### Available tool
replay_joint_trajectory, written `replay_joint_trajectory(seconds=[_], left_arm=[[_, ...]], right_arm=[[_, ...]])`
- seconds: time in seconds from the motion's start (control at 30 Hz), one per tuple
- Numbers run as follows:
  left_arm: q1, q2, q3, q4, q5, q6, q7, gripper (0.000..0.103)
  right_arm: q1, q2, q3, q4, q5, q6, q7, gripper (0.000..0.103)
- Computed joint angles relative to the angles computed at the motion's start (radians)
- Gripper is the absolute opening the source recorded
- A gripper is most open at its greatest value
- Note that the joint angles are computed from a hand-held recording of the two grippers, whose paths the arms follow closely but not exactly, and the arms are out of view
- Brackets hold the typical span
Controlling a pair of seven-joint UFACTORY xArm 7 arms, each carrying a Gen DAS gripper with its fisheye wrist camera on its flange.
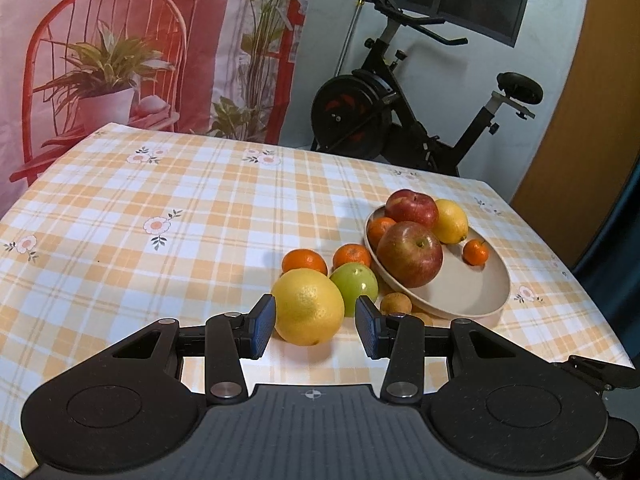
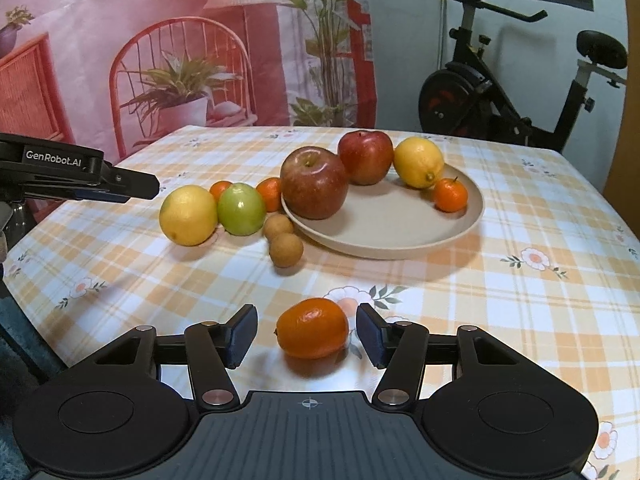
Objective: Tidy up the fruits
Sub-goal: 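Move the right gripper to a tangerine on the cloth and close on it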
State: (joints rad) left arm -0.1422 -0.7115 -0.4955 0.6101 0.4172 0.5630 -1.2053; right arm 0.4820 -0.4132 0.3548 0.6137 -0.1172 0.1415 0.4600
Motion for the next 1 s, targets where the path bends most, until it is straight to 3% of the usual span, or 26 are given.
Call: replay_joint_trajectory(seconds=[0.43,1.0], left_arm=[[-0.016,0.016,0.012,-0.001,-0.006,0.017,0.005,0.046],[-0.024,0.025,0.019,0.003,-0.004,0.024,0.006,0.046]], right_arm=[[-0.036,0.029,0.029,0.015,-0.057,-0.007,-0.009,0.049],[-0.005,0.042,0.001,0.025,-0.033,0.019,-0.033,0.048]])
